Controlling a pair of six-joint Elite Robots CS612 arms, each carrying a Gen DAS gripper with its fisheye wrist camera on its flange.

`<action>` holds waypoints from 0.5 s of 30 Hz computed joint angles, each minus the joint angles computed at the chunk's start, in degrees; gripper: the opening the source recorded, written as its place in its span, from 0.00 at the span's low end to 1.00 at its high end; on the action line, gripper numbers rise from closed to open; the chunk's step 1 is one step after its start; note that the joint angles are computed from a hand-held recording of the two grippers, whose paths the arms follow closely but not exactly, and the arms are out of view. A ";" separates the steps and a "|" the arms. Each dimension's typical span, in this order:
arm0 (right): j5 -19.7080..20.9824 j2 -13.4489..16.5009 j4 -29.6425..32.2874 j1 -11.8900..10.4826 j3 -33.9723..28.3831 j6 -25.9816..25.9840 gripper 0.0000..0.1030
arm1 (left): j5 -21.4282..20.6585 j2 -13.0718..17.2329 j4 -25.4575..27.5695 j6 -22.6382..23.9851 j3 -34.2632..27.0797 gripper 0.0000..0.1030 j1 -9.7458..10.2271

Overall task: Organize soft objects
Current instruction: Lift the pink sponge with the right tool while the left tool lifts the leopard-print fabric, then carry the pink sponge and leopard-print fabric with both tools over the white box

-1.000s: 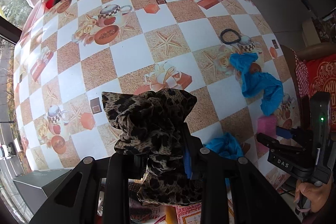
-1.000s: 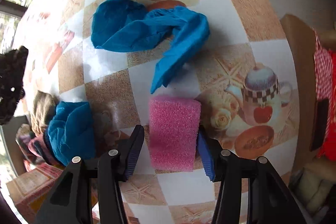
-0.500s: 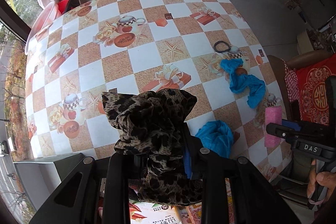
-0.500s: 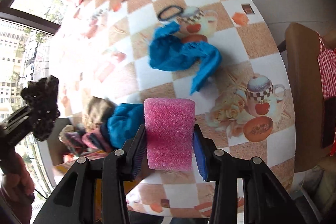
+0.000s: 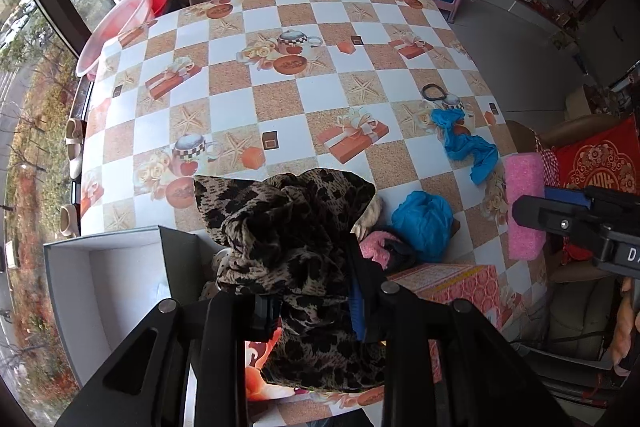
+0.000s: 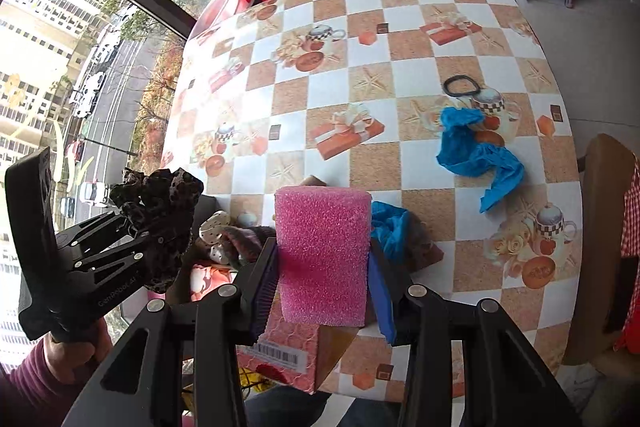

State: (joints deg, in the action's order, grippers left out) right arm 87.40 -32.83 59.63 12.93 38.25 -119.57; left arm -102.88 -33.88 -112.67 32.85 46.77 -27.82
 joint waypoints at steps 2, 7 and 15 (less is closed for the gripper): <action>-0.22 0.81 1.12 0.48 -2.21 -0.53 0.42 | -0.75 -0.86 -0.55 0.54 1.28 0.29 0.56; -0.05 2.93 4.98 1.83 -7.53 -1.56 0.42 | -2.67 -2.99 -1.68 2.66 4.63 0.29 1.76; -1.10 5.37 9.72 3.88 -12.94 -0.48 0.42 | -4.00 -4.97 -1.20 6.52 8.08 0.29 3.16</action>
State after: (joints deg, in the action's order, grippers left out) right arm 86.30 -27.46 69.36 16.82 25.31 -120.05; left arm -106.89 -38.85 -113.87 39.37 54.85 -24.66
